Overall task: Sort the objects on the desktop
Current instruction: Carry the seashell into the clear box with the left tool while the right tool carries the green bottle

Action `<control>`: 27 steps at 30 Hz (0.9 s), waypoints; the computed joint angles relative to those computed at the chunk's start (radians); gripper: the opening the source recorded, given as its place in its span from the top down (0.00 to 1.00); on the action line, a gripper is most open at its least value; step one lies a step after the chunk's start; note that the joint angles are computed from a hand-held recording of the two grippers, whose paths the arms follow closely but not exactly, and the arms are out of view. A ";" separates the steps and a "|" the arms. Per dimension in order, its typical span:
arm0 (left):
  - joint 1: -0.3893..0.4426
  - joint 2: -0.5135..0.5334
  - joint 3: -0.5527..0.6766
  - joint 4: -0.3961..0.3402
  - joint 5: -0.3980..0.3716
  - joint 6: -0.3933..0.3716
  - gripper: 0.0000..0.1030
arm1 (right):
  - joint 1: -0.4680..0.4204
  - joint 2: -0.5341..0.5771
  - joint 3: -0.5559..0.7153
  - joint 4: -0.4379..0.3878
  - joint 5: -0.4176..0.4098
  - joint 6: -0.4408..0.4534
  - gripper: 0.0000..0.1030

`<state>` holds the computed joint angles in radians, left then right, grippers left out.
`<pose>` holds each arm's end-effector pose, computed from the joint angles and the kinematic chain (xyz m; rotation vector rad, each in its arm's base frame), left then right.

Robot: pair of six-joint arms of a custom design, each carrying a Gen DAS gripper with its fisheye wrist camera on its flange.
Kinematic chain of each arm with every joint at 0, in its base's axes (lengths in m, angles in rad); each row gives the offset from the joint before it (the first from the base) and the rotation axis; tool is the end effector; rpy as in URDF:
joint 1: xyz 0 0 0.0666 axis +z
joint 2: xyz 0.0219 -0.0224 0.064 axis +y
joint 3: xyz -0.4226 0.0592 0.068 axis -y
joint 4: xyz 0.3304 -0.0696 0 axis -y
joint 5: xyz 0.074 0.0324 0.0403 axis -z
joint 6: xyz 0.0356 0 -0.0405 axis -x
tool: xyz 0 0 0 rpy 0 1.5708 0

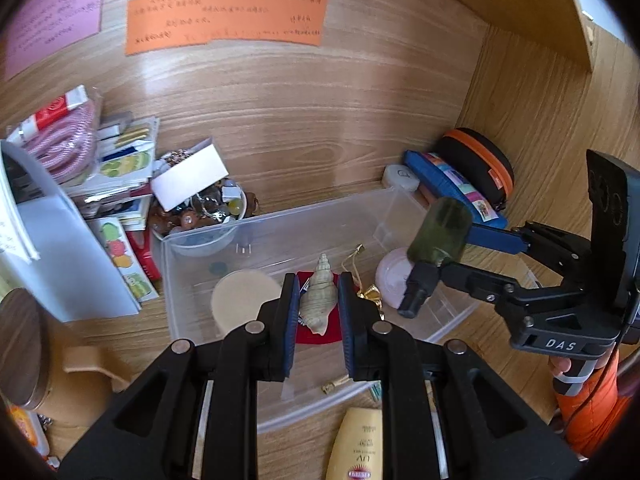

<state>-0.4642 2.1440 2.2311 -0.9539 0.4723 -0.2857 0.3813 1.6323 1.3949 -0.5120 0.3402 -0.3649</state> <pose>0.6235 -0.3308 0.3968 1.0788 2.1605 -0.6553 0.4830 0.1804 0.3971 0.1506 2.2631 -0.0027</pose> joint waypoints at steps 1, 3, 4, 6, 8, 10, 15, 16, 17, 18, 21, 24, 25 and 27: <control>-0.003 0.011 0.017 -0.010 -0.005 -0.001 0.82 | -0.004 0.008 0.007 -0.005 -0.005 0.003 0.47; -0.007 0.042 0.070 -0.046 -0.002 -0.003 0.82 | -0.011 0.025 0.025 -0.019 -0.011 0.014 0.47; -0.011 0.056 0.092 -0.058 -0.007 -0.005 0.82 | -0.013 0.035 0.035 -0.027 -0.012 0.020 0.47; -0.017 0.083 0.134 -0.083 -0.016 -0.010 0.82 | -0.017 0.049 0.049 -0.037 -0.013 0.027 0.47; -0.022 0.115 0.188 -0.117 -0.017 -0.012 0.82 | -0.023 0.061 0.058 -0.044 -0.019 0.030 0.47; -0.029 0.145 0.238 -0.149 -0.022 -0.014 0.82 | -0.027 0.071 0.066 -0.050 -0.023 0.035 0.47; -0.037 0.193 0.304 -0.193 -0.011 -0.010 0.82 | -0.034 0.095 0.088 -0.067 -0.026 0.053 0.47; -0.039 0.200 0.312 -0.198 -0.013 -0.010 0.82 | -0.035 0.099 0.092 -0.070 -0.024 0.058 0.47; -0.041 0.209 0.327 -0.208 -0.015 -0.011 0.82 | -0.036 0.102 0.095 -0.072 -0.021 0.062 0.47; -0.042 0.216 0.334 -0.213 -0.011 -0.013 0.82 | -0.037 0.107 0.099 -0.076 -0.020 0.068 0.47; -0.039 0.225 0.340 -0.214 0.003 -0.002 0.82 | -0.036 0.121 0.111 -0.087 0.007 0.083 0.47; -0.043 0.228 0.339 -0.214 -0.006 -0.003 0.82 | -0.036 0.127 0.113 -0.082 0.018 0.093 0.47; -0.045 0.222 0.327 -0.208 -0.010 -0.006 0.82 | -0.037 0.129 0.115 -0.084 0.013 0.095 0.47; -0.048 0.212 0.303 -0.191 -0.014 -0.013 0.82 | -0.037 0.135 0.121 -0.090 0.014 0.100 0.47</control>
